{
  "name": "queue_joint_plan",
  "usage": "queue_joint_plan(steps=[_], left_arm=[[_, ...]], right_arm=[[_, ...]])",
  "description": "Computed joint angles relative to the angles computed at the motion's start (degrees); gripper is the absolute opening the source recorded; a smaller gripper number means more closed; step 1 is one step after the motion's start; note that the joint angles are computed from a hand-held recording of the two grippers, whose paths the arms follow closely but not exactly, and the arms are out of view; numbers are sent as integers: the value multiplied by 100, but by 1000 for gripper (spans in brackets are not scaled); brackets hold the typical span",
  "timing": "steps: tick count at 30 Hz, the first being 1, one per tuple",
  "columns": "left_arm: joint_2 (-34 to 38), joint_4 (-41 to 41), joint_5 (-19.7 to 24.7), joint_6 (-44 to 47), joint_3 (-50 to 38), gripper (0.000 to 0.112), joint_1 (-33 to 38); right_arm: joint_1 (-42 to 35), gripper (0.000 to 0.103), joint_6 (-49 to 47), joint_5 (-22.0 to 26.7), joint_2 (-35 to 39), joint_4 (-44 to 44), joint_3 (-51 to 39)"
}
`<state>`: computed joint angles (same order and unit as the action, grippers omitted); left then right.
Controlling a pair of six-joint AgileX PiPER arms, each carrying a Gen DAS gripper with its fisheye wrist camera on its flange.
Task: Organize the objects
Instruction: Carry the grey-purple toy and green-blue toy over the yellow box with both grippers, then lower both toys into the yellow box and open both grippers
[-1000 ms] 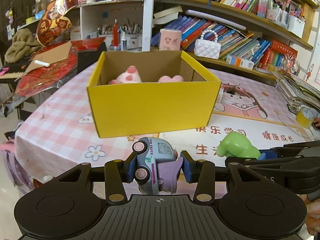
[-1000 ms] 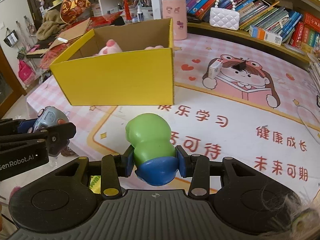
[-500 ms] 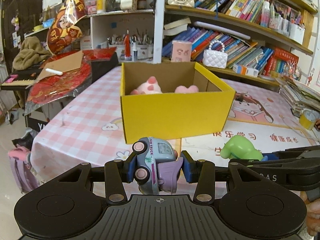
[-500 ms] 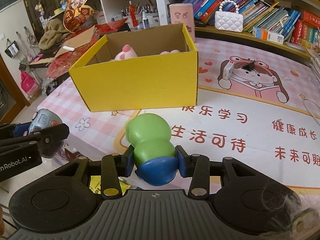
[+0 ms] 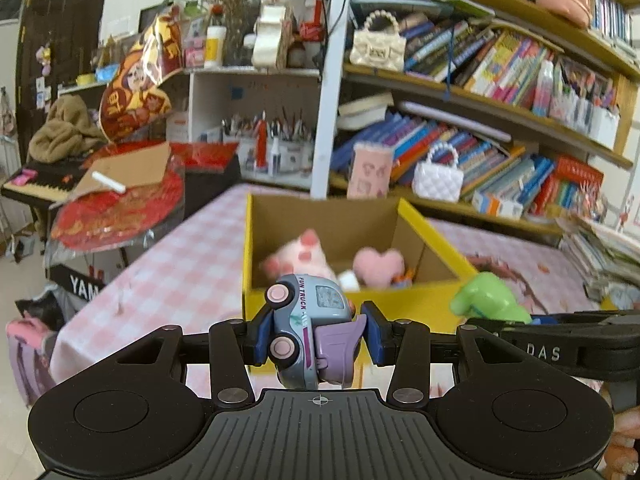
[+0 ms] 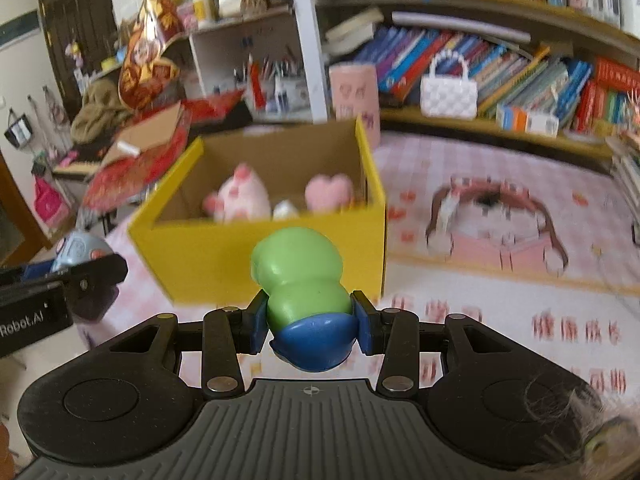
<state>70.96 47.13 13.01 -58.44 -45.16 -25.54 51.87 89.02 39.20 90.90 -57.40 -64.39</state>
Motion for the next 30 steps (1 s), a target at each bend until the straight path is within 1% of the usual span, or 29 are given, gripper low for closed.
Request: queue_joint_plan(steps=[5, 9, 11, 13, 17, 20, 24, 30], left_arm=[[607, 639, -135, -570, -575, 43, 92], [1147, 1032, -95, -949, -1065, 43, 71], [1418, 1004, -67, -899, -1303, 43, 72], [1726, 717, -17, -589, -1587, 43, 89], [2236, 210, 176, -74, -2078, 43, 95], [2538, -184, 309, 342, -2434, 43, 113], [2949, -696, 565, 973, -2898, 43, 137], [3479, -1130, 928, 1473, -3446, 43, 129]], right_arm=[[-580, 39, -515, -375, 287, 7, -563], [-1013, 39, -1043, -735, 623, 202, -1025], [-1218, 39, -1406, -914, 831, 399, -1273], [-1426, 39, -1922, -1110, 1062, 768, -1539], [-1786, 39, -3421, -1337, 1601, 1892, -2156], [-1996, 39, -4502, -1338, 2036, 2698, -2669], [-2199, 39, -5497, -1210, 2529, 3497, -3280], [-2416, 39, -7012, -737, 3107, 4612, -4176]])
